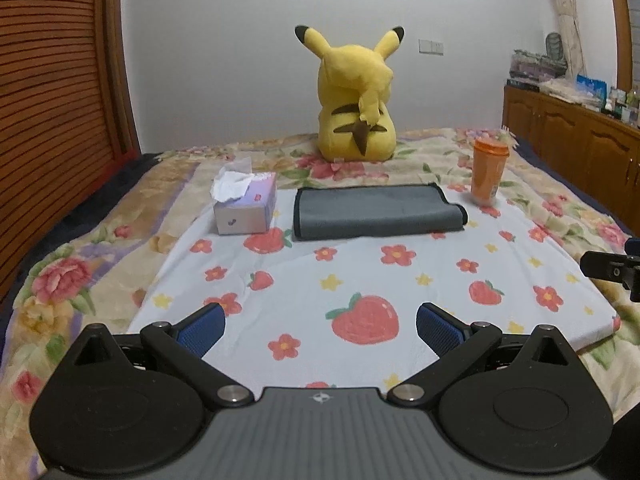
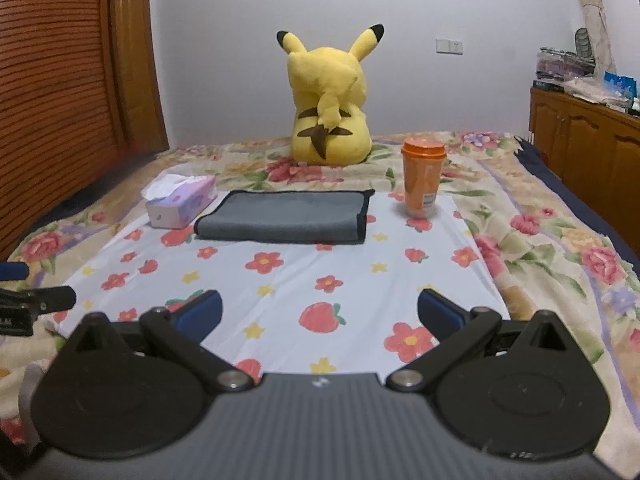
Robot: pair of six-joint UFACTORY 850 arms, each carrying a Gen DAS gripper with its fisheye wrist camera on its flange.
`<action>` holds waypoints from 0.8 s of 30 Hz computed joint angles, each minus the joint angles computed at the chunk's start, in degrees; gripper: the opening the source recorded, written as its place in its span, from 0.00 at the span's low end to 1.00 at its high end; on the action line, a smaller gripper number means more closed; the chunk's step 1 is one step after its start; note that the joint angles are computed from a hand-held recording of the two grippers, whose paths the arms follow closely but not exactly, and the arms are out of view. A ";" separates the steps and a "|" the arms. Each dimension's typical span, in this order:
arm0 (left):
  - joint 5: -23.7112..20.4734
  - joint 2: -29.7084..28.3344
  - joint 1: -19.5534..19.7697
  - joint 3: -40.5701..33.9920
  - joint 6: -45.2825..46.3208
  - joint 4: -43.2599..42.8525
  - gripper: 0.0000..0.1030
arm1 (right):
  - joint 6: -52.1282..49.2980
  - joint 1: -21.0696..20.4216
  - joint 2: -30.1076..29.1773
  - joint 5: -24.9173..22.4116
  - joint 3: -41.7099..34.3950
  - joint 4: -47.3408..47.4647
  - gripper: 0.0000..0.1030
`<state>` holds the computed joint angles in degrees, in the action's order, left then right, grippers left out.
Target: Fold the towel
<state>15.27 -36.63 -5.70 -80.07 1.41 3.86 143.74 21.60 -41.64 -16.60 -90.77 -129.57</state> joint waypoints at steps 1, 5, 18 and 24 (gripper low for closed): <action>0.57 0.14 0.00 0.23 0.25 -0.29 1.00 | 1.57 0.02 0.20 -0.62 0.40 -1.59 1.00; 2.88 0.83 -0.11 1.37 2.01 -1.80 1.00 | 6.58 0.02 0.84 -2.91 1.74 -6.77 1.00; 8.24 2.24 -0.30 3.62 4.27 -2.98 1.00 | 12.06 0.26 1.84 -8.83 4.13 -10.93 1.00; 8.14 2.41 -0.29 3.72 4.19 -2.92 1.00 | 12.46 0.24 1.92 -9.61 4.43 -10.80 1.00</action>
<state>23.41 -34.22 -5.99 -76.35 5.60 0.94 156.20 21.84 -39.72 -26.21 -86.34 -140.37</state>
